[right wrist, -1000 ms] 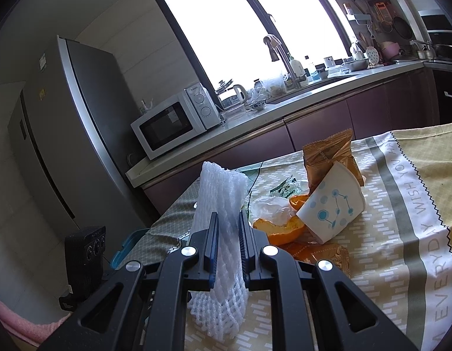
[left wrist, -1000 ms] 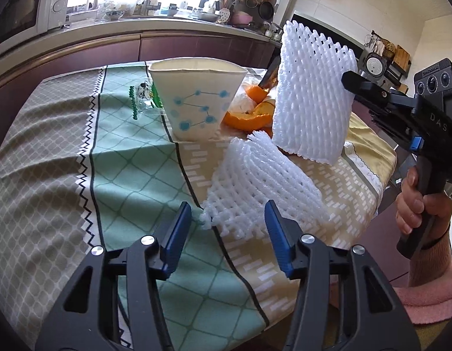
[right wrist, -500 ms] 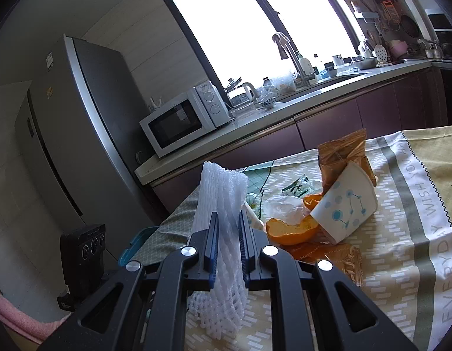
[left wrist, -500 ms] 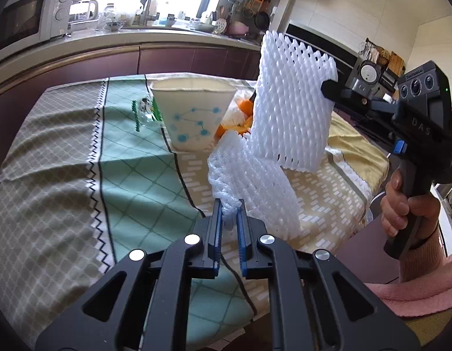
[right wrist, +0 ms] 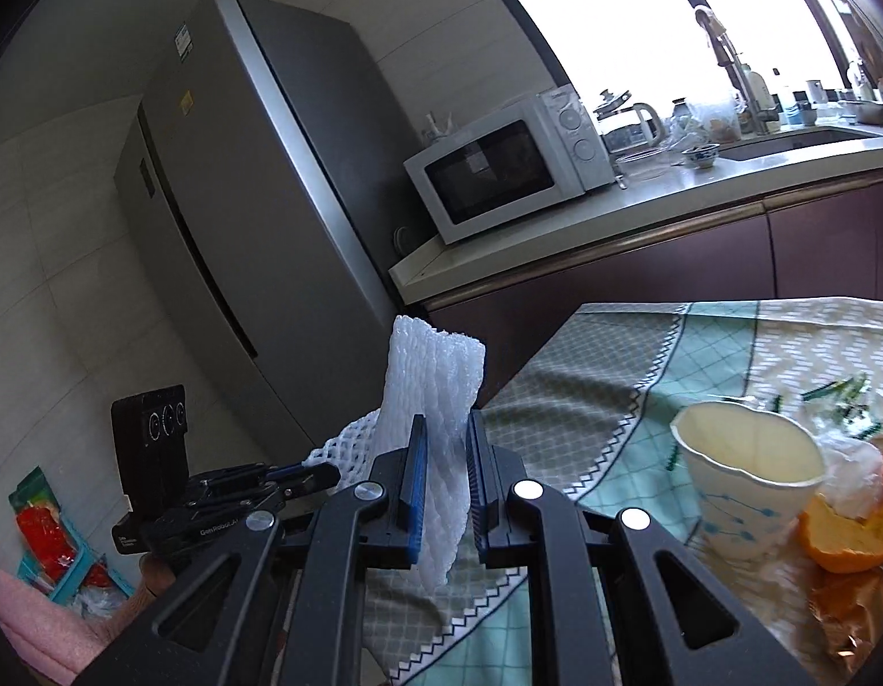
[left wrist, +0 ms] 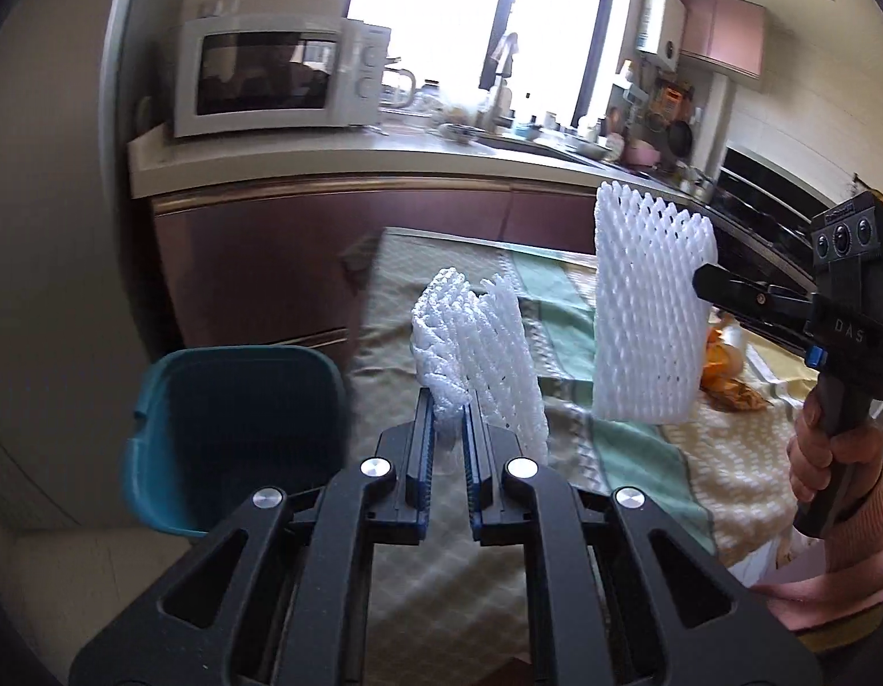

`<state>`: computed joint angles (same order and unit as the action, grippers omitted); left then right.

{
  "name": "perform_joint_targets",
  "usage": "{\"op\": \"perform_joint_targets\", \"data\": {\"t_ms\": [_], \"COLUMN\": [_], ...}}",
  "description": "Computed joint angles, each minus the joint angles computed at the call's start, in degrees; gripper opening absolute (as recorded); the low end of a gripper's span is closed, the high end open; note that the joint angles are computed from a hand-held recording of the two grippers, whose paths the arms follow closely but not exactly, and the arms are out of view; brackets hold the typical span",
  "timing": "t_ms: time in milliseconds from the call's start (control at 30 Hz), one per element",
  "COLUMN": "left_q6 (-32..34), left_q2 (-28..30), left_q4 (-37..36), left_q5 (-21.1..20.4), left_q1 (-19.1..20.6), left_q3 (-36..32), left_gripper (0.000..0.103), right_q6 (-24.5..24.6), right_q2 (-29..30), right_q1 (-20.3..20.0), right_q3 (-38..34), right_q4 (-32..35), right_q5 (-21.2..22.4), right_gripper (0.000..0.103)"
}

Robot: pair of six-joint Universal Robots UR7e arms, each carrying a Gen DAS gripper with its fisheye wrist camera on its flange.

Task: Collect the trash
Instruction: 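Open both grippers over the teal bin to drop the foam nets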

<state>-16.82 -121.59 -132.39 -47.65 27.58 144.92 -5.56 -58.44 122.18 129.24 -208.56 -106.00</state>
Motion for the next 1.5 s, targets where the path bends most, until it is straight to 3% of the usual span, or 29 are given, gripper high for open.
{"op": "perform_joint_targets", "data": {"t_ms": [133, 233, 367, 600, 833, 1033, 1133, 1200, 1500], "left_q6": [2.53, 6.18, 11.15, 16.41, 19.16, 17.78, 16.89, 16.42, 17.67], "left_q2": [0.01, 1.47, 6.22, 15.55, 22.85, 24.41, 26.09, 27.54, 25.34], "left_q4": [-0.29, -3.81, -10.13, -18.63, -23.42, -23.68, -23.34, -24.22, -27.77], "left_q5": [4.43, 5.03, 3.67, 2.13, 2.42, 3.37, 2.54, 2.71, 1.66], "left_q1": [5.74, 11.62, 19.87, 29.36, 32.88, 33.62, 34.95, 35.32, 34.13], "left_q3": [-1.98, -3.40, -5.14, -8.11, -10.05, -9.72, -10.82, -10.96, -7.98], "left_gripper": [0.010, 0.010, 0.010, 0.011, 0.011, 0.013, 0.028, 0.032, 0.038], "right_q6": [0.40, 1.53, 2.66, 5.10, 7.80, 9.64, 9.74, 9.13, 7.09], "right_q2": [5.95, 10.22, 15.33, 22.30, 26.31, 28.06, 28.05, 27.69, 23.86], "right_q1": [-1.08, -1.53, -1.92, -2.32, -2.67, -2.98, -2.44, -1.90, -1.16], "right_q3": [-7.85, -13.50, -20.14, -29.94, -35.95, -39.43, -39.11, -38.04, -30.84], "right_q4": [6.36, 11.29, 17.24, 27.25, 35.57, 40.44, 39.65, 37.98, 30.92], "right_q5": [3.78, 5.08, 5.53, 2.06, -1.16, -3.17, -4.66, -5.84, -6.15], "right_gripper": [0.012, 0.012, 0.012, 0.012, 0.013, 0.014, 0.025, 0.045, 0.047]}}
